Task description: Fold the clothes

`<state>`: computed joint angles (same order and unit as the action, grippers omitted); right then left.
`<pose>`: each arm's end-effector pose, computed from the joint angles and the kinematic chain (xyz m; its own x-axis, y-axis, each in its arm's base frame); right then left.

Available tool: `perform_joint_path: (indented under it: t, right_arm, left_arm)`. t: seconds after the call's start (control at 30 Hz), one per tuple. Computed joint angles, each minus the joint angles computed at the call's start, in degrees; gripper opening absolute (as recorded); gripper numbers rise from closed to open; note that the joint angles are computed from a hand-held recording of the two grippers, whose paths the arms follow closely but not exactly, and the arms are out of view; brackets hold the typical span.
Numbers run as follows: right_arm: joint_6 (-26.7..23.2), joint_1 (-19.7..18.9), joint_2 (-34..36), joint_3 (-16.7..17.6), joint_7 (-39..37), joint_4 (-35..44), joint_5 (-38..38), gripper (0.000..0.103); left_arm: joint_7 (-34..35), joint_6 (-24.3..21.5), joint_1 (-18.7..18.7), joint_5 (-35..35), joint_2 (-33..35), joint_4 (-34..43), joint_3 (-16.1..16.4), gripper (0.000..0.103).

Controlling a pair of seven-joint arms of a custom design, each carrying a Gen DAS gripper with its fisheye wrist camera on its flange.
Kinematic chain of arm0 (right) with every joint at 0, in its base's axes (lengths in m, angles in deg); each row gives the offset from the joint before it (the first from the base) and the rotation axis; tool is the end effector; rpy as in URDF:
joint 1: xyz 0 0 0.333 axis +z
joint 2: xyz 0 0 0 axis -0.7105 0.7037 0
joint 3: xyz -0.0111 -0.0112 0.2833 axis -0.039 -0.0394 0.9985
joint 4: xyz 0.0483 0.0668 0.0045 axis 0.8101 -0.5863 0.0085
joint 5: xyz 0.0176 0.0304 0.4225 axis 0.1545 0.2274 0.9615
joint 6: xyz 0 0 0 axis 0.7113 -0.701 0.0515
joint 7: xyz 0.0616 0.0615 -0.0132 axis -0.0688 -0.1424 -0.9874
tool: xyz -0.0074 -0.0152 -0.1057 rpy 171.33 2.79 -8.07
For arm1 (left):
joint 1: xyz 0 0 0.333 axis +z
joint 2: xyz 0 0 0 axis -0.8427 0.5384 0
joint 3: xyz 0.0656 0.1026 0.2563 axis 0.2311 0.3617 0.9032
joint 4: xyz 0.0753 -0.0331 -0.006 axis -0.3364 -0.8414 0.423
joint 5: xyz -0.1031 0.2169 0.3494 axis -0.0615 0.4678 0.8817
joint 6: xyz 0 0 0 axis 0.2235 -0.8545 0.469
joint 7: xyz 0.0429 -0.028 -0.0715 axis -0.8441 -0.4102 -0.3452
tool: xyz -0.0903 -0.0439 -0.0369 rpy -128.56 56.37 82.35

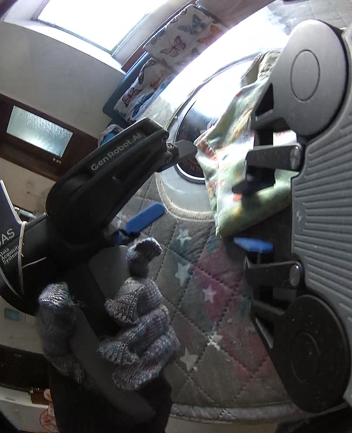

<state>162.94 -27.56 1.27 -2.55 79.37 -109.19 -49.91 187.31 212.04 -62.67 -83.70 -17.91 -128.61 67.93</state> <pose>0.5013 0.2874 0.3956 0.4569 -0.8353 0.3059 -0.4978 -0.5251 -0.6903 0.6259 -0.1785 0.4272 -0.4376 -0.8018 0.4070 -0.7829 0.1171 -0.6110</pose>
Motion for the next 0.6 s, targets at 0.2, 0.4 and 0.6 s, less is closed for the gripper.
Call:
perform_joint_path:
  t: [0.2,0.4,0.6]
  right_arm:
    - [4.22,-2.04,-2.32,-0.14,7.35,-1.66,-3.11,0.010]
    - [8.09,-6.07,-5.37,1.16,17.26,-3.36,-9.77,0.009]
    - [10.24,-9.24,-7.43,2.65,27.38,-4.08,-18.39,0.008]
  left_arm:
    - [-5.74,-4.26,0.31,-0.47,1.25,1.66,0.05,0.087]
    - [-10.98,-8.79,0.74,-1.25,2.95,4.15,-0.18,0.083]
    - [-14.72,-13.07,1.38,-2.84,5.24,6.70,-0.85,0.062]
